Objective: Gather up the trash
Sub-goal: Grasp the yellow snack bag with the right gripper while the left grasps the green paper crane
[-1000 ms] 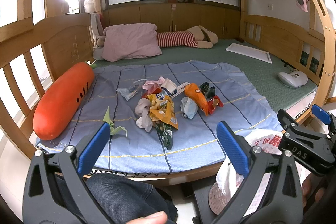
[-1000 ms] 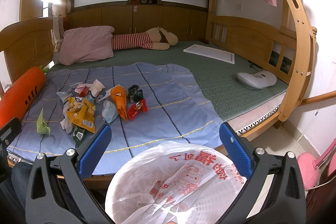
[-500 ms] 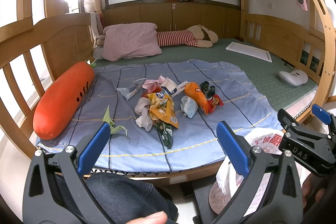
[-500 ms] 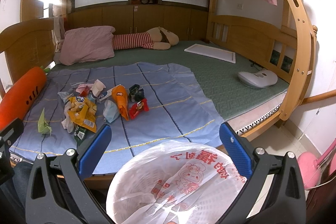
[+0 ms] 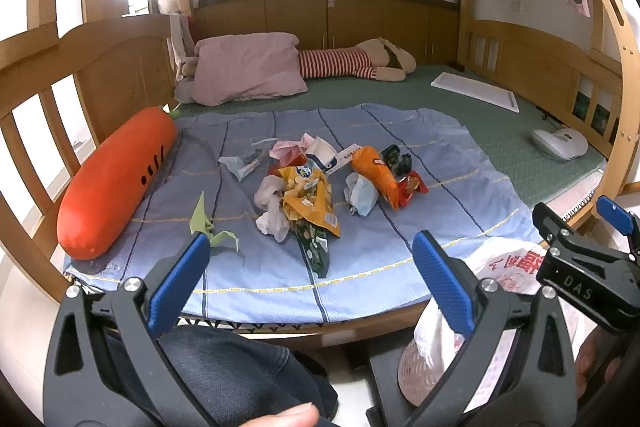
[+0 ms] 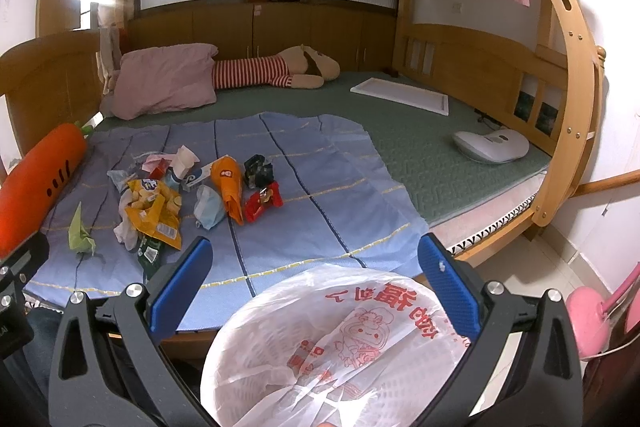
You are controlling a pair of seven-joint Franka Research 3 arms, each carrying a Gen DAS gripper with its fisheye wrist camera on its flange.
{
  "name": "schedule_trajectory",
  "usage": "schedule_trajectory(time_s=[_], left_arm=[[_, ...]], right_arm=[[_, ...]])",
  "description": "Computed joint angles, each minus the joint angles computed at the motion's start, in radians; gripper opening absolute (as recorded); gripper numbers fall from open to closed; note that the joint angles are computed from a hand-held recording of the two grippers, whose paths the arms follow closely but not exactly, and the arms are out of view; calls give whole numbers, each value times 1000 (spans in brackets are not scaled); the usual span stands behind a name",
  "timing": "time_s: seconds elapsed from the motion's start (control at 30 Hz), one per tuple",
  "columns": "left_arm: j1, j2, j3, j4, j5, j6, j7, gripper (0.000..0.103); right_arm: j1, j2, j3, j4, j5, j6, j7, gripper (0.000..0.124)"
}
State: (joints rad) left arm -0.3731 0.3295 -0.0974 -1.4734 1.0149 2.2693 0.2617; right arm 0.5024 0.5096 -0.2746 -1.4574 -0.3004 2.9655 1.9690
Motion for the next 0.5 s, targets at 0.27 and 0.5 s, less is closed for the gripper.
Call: schedule_trajectory(time_s=[0.27,0.5], left_arm=[[27,26,-1,17,-65,30,53,100],[131,36,71,8,-126,82,88,100]], right_arm=[[-15,58,32,99,16,-87,-21,100],[-35,161,56,282,-16,-236,-45,100]])
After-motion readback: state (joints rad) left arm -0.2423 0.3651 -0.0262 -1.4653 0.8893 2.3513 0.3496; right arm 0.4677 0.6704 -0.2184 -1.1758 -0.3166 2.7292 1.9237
